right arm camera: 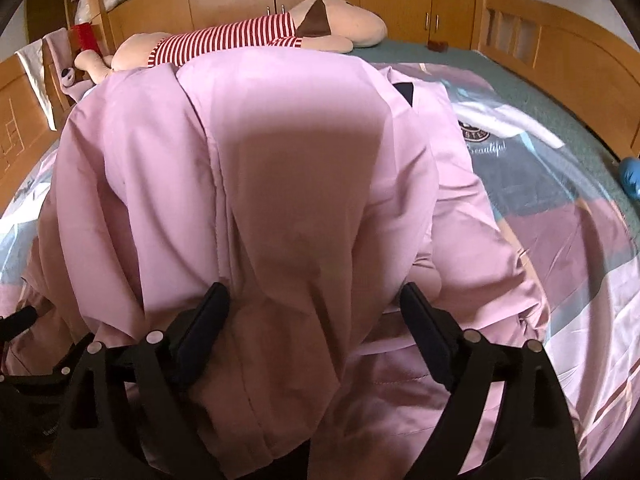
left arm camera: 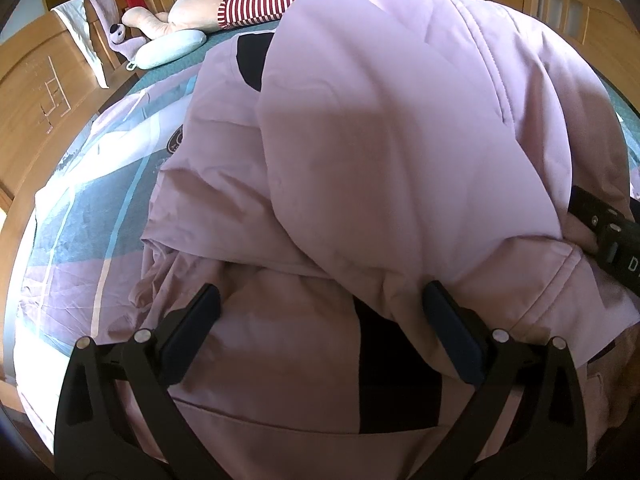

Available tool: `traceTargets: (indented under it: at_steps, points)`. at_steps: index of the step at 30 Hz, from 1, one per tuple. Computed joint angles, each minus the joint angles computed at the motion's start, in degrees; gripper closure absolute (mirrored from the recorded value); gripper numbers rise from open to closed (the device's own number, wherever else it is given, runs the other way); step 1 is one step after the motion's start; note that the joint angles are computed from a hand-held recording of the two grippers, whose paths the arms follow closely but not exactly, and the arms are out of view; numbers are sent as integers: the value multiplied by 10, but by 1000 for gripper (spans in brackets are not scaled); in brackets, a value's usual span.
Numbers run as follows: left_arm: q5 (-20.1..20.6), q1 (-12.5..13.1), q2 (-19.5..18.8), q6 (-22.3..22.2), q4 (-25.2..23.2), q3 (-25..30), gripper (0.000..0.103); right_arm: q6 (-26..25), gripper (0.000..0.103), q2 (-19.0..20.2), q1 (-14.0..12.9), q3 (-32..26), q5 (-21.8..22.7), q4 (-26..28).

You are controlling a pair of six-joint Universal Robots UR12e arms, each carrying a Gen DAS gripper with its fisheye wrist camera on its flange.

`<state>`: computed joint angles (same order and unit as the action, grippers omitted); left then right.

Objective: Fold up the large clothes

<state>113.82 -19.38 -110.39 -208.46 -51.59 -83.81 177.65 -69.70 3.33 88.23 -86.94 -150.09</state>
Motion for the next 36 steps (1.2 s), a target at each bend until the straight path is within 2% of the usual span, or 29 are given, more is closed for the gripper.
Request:
traceTargets:
  at_steps: [5,16,18,20,21,23,24,26,28,29,31,33,35,36]
  points:
    - [-1,0,0,-1,0,0,2,4,10,-1,4,5,-9,-6]
    - [6,-1,1,-3,-6,2,2,6,9,-1,3,5,-8,-6]
    - [30,-7,4,-1,0,2,2,7,9,-1,2,4,-5,-4]
    - [98,-19,3,24,23,1,2,9,9,-3,2,6,-4,-3]
    - [146,-25,-1,40,32,3,2,9,9,-4,2,6,-4,-3]
    - [187,-28,-7,57,29,7,2,10,9,-4,1,7,-2,-5]
    - [191,-26,-8,56,20,10,2,10,9,-6,0,9,1,-7]
    - [166,-15,-8,33,-16,13,2,16,9,-13,-4,18,18,-34]
    - [139,-7,-6,16,-24,9,2,25,9,-20,-8,34,35,-93]
    - [136,-6,-6,15,-26,8,2,29,9,-24,-9,45,46,-138]
    - [148,-9,-12,23,-39,14,2,16,9,-28,-8,55,66,-183]
    - [162,-13,-15,29,-47,18,2,-22,9,-29,-1,55,73,-180]
    - [163,-12,-17,27,-51,19,2,-63,10,-25,9,50,55,-151]
    - [159,-11,-17,24,-54,21,2,-82,10,-19,18,44,24,-121]
